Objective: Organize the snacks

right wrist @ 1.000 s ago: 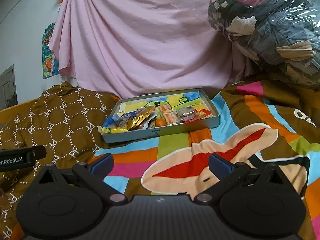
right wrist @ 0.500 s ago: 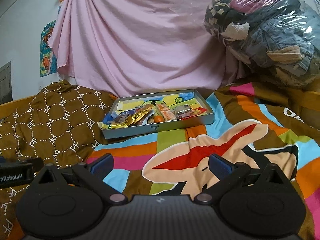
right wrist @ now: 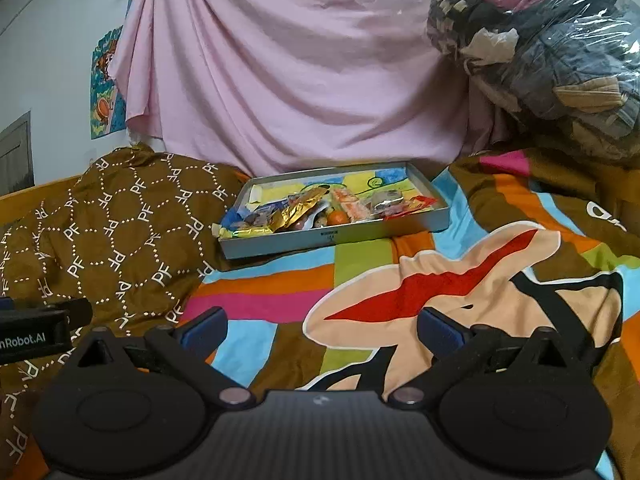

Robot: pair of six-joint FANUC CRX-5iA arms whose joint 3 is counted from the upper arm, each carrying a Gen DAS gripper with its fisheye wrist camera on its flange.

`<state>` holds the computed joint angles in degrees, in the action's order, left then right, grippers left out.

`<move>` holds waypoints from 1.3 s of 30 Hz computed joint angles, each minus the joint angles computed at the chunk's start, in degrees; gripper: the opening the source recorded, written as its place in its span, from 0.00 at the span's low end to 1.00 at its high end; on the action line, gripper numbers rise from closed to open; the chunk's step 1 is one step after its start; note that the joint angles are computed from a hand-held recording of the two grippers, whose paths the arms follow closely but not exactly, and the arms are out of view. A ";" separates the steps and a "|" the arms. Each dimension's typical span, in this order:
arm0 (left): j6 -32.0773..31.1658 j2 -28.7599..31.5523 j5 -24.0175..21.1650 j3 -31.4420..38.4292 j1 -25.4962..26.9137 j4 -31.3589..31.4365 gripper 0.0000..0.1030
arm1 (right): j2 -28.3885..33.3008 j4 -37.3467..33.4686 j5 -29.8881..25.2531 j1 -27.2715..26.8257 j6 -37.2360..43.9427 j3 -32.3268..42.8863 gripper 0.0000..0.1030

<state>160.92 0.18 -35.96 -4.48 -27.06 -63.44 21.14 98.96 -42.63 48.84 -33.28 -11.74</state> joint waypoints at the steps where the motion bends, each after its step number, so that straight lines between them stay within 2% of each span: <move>1: 0.01 0.00 0.06 -0.09 0.13 0.02 0.99 | 0.09 -0.11 0.17 -0.05 0.02 0.11 1.00; 39: 1.29 -0.13 -0.10 -0.95 0.36 -0.54 0.99 | 0.57 -0.68 0.84 0.36 1.47 0.59 1.00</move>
<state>162.21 0.05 -36.06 -5.43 -26.70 -63.99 21.71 98.28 -41.79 49.19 -31.81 -11.15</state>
